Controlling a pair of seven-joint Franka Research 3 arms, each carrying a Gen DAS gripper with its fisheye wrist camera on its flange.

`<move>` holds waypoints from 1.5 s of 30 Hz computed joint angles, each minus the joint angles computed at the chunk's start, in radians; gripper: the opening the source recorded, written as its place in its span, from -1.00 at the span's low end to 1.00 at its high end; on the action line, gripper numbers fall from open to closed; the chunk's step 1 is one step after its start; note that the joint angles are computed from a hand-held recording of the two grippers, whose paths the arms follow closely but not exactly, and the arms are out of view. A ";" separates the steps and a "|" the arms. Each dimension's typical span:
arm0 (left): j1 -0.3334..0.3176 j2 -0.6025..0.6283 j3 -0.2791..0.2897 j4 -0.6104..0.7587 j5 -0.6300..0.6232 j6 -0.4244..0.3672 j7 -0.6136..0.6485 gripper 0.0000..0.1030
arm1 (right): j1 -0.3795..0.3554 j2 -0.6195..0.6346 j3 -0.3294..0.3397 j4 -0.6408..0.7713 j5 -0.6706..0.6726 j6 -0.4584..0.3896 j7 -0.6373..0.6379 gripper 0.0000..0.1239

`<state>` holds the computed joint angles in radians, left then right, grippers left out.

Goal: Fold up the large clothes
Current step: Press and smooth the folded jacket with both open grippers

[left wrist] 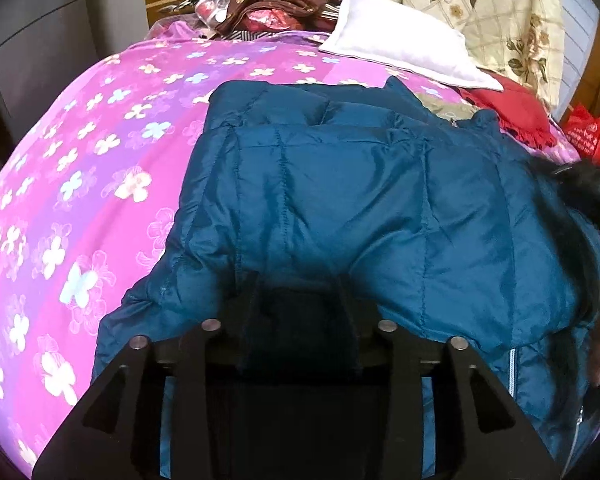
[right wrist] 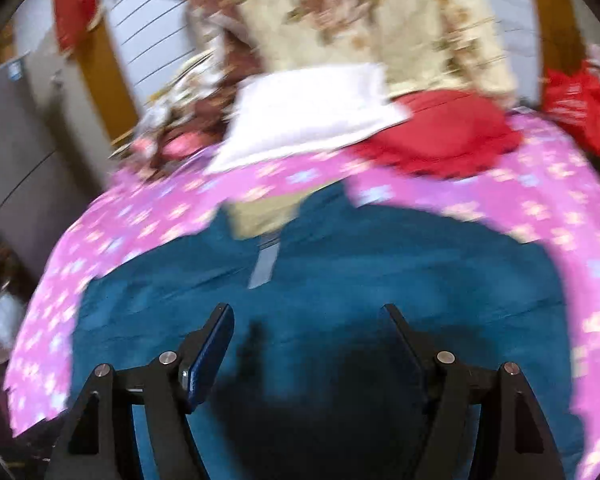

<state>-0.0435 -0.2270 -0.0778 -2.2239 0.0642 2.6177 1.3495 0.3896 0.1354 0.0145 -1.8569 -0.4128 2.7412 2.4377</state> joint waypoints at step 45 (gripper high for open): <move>-0.002 0.025 -0.016 -0.028 0.062 0.048 -0.060 0.99 | -0.203 -0.267 0.142 -0.402 -0.329 0.023 0.340 0.66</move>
<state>-0.0459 -0.2018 -0.0937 -2.2520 0.1258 2.6654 1.2894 0.1863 -0.1313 0.1561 -2.2591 -0.7417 2.7640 2.7776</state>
